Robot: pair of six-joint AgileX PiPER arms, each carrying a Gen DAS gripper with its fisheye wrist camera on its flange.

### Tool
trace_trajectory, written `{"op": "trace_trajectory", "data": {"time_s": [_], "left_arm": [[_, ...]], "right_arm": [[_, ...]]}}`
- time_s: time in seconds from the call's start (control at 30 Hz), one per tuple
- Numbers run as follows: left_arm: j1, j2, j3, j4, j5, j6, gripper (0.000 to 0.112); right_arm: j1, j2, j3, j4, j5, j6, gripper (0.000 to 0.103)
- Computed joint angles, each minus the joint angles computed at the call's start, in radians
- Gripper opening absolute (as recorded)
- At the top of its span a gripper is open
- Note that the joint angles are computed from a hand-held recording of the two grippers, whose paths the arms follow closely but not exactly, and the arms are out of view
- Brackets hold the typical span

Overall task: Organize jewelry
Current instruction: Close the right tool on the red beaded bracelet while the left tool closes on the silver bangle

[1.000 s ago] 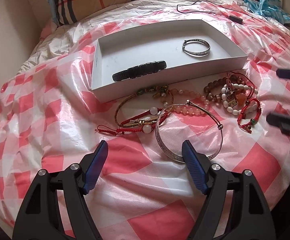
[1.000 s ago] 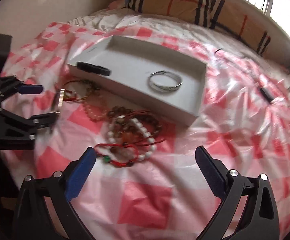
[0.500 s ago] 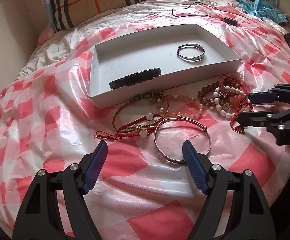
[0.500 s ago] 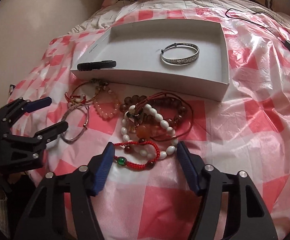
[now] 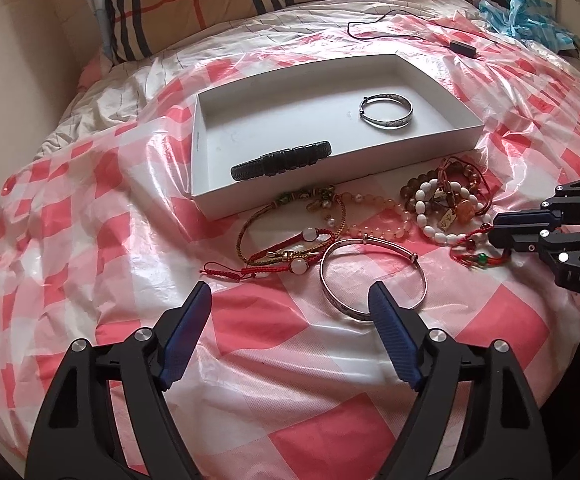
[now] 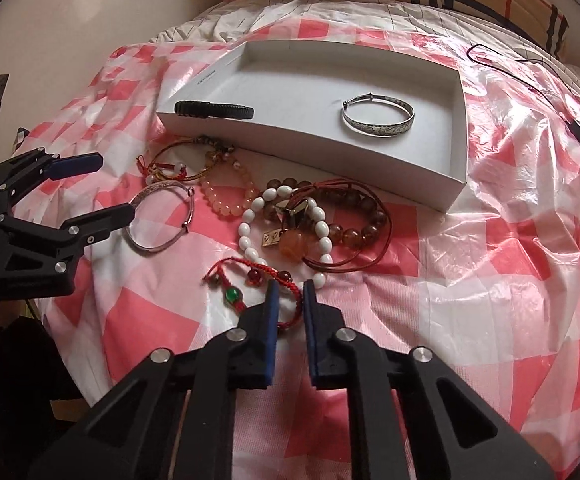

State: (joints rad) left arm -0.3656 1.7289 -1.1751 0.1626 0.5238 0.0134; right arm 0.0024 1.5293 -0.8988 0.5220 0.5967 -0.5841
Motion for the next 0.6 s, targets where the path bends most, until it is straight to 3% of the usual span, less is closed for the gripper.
{"op": "trace_trajectory", "data": {"time_s": [0.17, 0.33, 0.5, 0.6], "left_arm": [[0.004, -0.01, 0.008, -0.139, 0.006, 0.153, 0.08], [-0.02, 0.006, 0.001, -0.076, -0.005, 0.073, 0.08], [-0.023, 0.021, -0.02, -0.114, -0.004, 0.084, 0.084], [-0.048, 0.046, -0.04, -0.053, 0.011, 0.012, 0.085]], "right_arm": [[-0.077, -0.001, 0.007, 0.166, 0.055, -0.141, 0.006], [-0.165, 0.004, 0.013, 0.332, 0.127, -0.267, 0.006], [-0.268, 0.042, 0.019, 0.531, 0.248, -0.412, 0.006], [-0.276, 0.04, 0.023, 0.559, 0.257, -0.426, 0.006]]}}
